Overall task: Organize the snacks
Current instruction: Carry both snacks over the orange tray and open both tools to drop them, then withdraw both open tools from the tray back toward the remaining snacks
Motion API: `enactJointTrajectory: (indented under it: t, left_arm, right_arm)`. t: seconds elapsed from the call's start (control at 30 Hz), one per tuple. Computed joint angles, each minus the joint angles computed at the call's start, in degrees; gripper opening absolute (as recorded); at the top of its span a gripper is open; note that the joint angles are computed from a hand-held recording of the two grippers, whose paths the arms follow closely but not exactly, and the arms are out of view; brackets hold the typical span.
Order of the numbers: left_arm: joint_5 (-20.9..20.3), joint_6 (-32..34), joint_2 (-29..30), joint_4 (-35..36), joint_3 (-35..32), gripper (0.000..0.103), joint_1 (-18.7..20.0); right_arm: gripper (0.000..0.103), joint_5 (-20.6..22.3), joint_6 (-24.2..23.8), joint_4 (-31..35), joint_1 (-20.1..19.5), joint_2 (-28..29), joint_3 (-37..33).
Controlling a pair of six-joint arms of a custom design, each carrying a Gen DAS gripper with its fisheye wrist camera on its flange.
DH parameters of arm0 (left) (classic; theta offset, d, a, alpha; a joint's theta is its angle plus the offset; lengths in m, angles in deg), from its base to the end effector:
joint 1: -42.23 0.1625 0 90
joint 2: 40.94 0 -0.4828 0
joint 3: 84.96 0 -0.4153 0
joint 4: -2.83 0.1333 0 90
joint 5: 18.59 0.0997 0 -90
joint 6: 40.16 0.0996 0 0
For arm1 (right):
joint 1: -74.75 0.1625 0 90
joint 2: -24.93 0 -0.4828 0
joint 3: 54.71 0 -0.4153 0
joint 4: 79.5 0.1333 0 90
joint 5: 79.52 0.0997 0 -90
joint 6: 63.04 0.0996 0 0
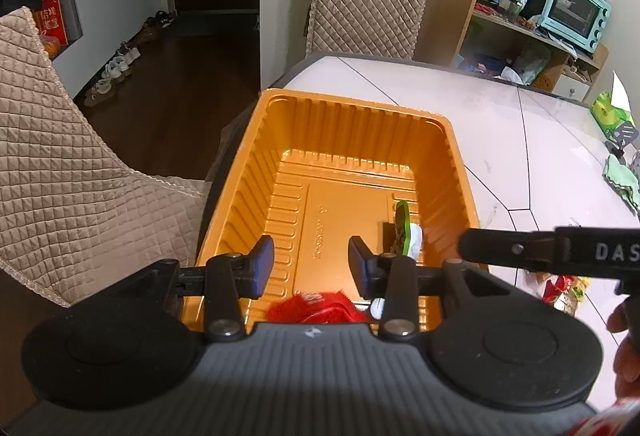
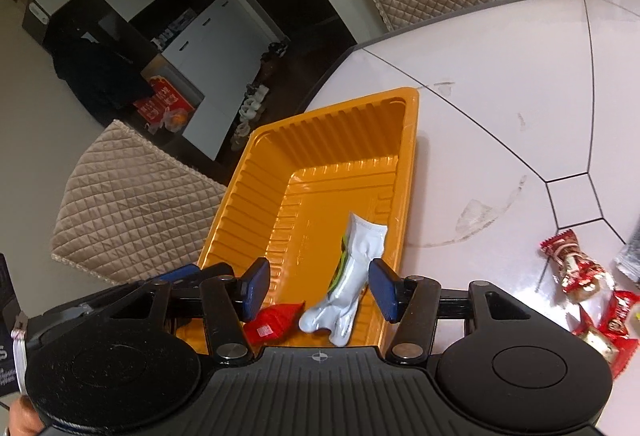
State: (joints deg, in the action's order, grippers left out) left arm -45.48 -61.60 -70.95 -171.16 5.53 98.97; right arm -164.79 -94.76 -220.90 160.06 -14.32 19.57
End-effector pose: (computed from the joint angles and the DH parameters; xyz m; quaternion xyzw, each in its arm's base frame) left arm -0.2158 -0.7340 0.0410 -0.0201 0.8408 -0.3896 0.3753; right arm 0.0726 -0.8463 0.1624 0.2368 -0.9602 0.1479 0.0056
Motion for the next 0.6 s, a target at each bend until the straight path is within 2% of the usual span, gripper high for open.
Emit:
enactJointTrajectory:
  t: [0.27, 0.6]
  left_arm:
    - [1.3, -6.0, -1.8, 3.0, 4.7, 0.037, -3.2]
    - [0.3, -11.1, -2.1, 4.6, 8.9, 0.037, -7.7]
  right_arm:
    - [0.055, 0.7, -4.0, -0.2, -1.5, -4.9, 5.4]
    - [0.055, -0.6, -9.3, -4.0, -4.6, -12.8, 14.8]
